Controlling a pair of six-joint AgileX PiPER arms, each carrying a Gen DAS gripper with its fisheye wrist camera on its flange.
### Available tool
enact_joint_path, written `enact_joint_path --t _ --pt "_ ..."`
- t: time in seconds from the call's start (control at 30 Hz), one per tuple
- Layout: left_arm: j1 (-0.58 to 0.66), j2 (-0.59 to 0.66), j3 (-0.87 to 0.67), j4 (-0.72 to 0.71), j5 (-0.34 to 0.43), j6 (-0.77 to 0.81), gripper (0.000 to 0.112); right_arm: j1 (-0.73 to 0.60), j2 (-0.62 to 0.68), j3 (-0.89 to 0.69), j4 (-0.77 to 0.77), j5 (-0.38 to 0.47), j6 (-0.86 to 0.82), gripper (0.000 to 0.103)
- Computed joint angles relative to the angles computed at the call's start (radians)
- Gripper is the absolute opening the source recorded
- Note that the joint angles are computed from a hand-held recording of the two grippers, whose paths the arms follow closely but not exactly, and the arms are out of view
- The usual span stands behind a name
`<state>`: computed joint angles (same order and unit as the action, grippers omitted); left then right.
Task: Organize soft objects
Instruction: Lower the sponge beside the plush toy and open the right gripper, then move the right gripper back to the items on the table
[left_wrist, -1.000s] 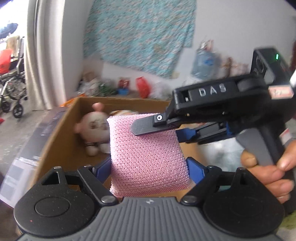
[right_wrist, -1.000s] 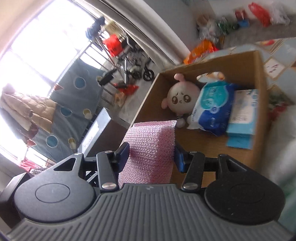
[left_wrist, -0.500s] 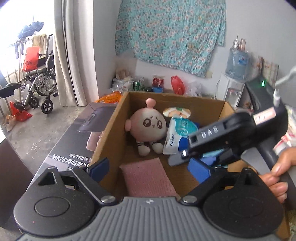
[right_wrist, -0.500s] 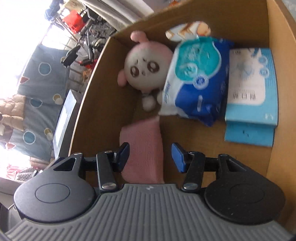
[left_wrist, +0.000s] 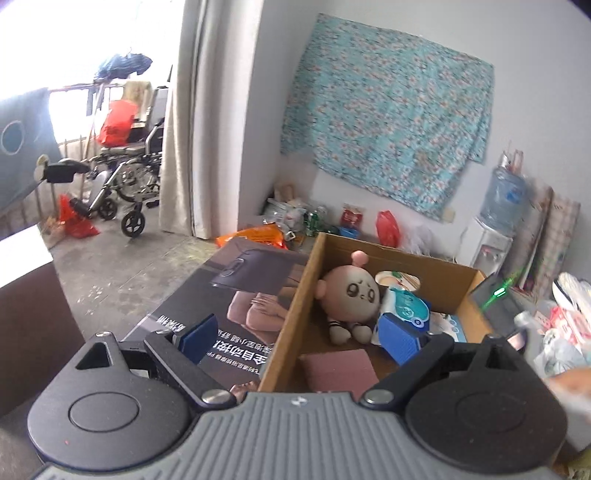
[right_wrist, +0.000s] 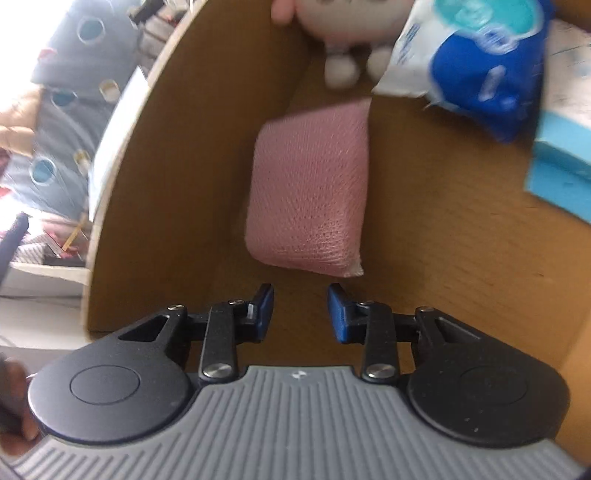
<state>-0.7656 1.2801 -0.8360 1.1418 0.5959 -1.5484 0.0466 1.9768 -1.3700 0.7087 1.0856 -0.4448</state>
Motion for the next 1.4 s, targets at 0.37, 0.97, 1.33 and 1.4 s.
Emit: enact_joint_path --t 0.37,0.97,1.33,1.4 --pt "0.011 -0.096 0.066 0.046 0.044 -0.099 0.095 0.03 0.064 -0.026 0.166 -0.039 0.042 0.029" --pt "-0.071 -0.173 0.132 0.065 0.128 -0.177 0.096 -0.025 -0.118 0.17 0.353 -0.116 -0.152 0.056" --pt "-0.152 -0.191 0.137 0.048 0.185 -0.189 0.096 0.008 -0.104 0.178 0.315 -0.249 -0.048 0.056" --pt "-0.19 -0.197 0.138 0.057 0.208 -0.2 0.096 -0.057 -0.122 0.173 0.314 -0.202 -0.087 0.056"
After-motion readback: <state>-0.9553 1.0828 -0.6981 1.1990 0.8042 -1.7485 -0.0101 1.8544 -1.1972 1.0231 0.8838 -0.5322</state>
